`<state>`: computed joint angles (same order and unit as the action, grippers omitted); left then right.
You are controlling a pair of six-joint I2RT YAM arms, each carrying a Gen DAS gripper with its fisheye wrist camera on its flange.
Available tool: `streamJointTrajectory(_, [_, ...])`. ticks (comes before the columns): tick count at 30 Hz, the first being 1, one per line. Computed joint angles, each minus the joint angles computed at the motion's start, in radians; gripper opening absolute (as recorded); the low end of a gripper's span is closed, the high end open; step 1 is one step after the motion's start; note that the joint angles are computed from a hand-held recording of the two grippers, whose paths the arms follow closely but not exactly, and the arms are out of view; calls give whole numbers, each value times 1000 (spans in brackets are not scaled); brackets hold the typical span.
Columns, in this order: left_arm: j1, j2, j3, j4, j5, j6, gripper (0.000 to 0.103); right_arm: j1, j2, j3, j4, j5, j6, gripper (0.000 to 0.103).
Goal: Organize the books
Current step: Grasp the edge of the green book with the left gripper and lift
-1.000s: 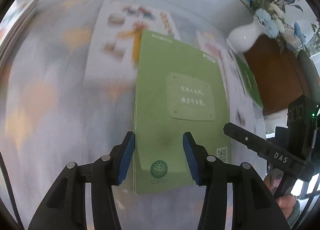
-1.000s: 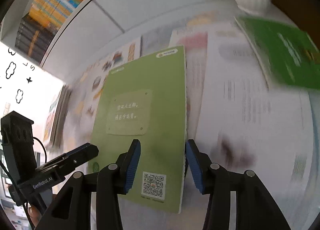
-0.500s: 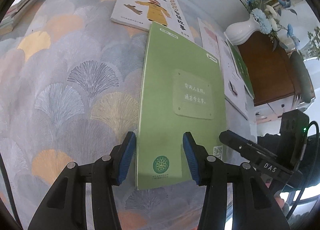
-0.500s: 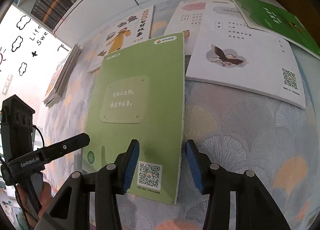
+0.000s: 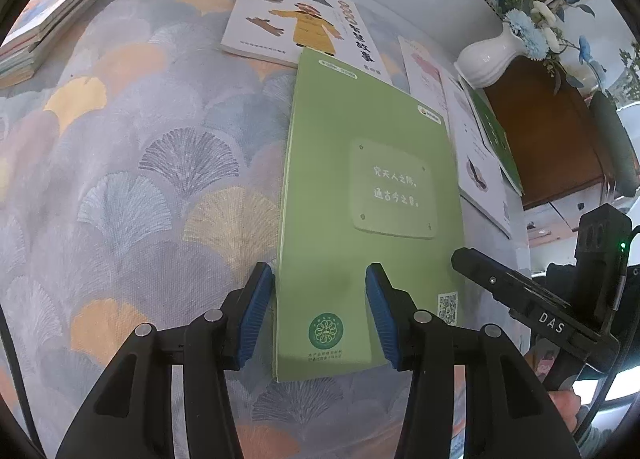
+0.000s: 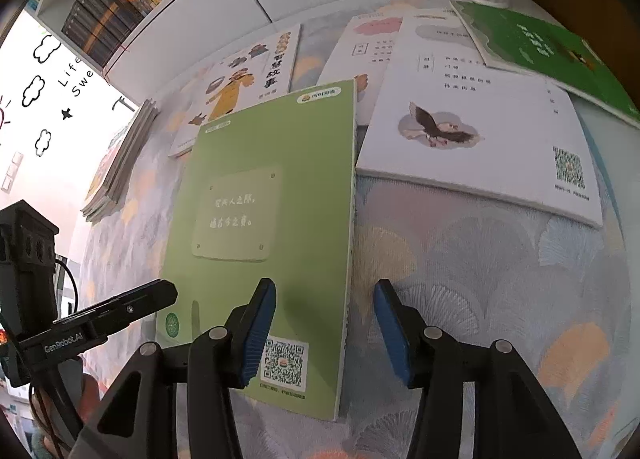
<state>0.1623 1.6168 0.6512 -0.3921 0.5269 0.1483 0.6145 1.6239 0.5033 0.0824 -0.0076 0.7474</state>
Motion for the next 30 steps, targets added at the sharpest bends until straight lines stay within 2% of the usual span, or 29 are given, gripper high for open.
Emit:
streamJointTrajectory(6, [-15, 7, 2, 9, -6, 11, 48, -14, 40, 22, 31, -11, -41, 53])
streamJointTrajectory(10, [-27, -1, -10, 26, -6, 9, 54, -67, 53, -1, 117, -123, -7, 54])
streamJointTrajectory(13, [-43, -17, -23, 39, -25, 3, 54, -77, 54, -12, 140, -140, -2, 54])
streamJointTrajectory(19, [-26, -10, -13, 22, -6, 4, 54, -82, 53, -8, 134, -158, -16, 54])
streamJointTrajectory(26, [-23, -4, -7, 15, -2, 17, 54, -198, 59, -95, 308, -350, 85, 54])
streamJointTrajectory(30, [-16, 4, 0, 5, 8, 31, 54, -211, 30, -120, 337, -381, 113, 54])
